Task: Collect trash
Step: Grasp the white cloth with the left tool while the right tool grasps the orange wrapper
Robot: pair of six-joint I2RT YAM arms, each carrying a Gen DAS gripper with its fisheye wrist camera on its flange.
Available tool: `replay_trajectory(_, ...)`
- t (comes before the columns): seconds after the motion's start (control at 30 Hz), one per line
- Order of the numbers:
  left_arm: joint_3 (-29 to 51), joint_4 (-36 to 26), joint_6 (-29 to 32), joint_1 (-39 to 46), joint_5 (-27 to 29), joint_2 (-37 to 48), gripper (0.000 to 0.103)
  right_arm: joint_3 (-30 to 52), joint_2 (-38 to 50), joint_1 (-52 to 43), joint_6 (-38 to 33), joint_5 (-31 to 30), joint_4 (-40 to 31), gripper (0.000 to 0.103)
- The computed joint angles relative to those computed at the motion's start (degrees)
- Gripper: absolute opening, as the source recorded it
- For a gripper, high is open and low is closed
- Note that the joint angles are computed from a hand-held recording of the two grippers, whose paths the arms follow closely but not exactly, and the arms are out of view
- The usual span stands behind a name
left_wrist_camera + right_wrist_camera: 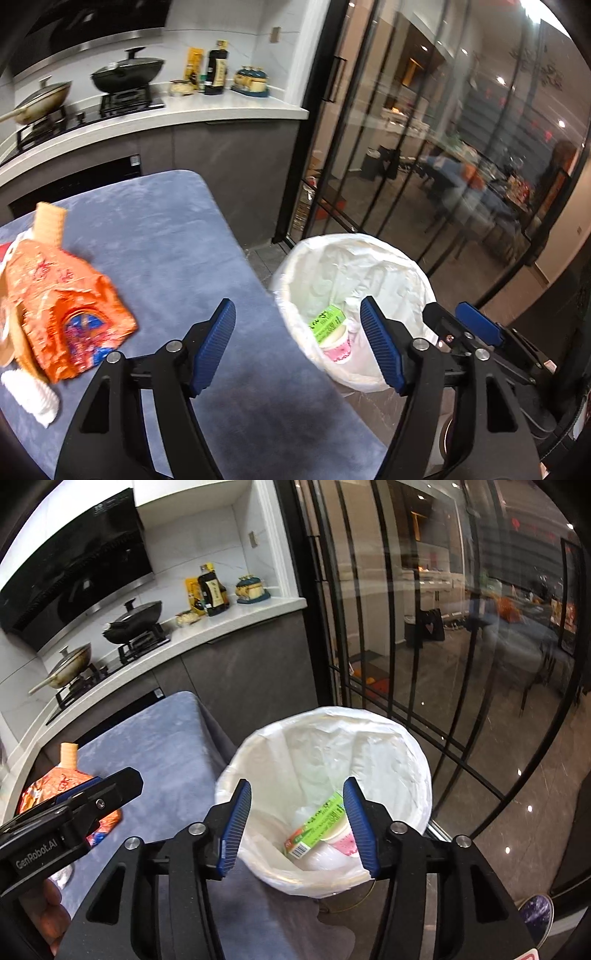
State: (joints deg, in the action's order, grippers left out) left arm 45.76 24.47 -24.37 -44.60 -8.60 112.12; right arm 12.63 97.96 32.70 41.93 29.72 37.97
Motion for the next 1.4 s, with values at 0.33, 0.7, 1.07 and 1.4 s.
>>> replay_trajectory(0.33,-14.7,4.1,-1.2,6.9,-4.5,-10.2,0.076,5.7,-4.0,11.9,3.5,6.7,-11.0,0.062)
replay_trajectory(0.7,-30.5,10.0,2.1,24.1,-1.1,-18.0,0.082,19.6,5.2,22.5,6.3,8.0,-18.2,0.062)
replay_trajectory(1.07,-39.0,19.2,12.4,47.4,9.2,-14.8,0.082,39.6,20.2,28.0,5.1,4.8,-24.3,0.062)
replay_trajectory(1.4,-37.0,23.1,18.5,61.2,17.8,-5.7,0.082,55.4,31.9,27.6,3.2,1.1,-27.6,0.062)
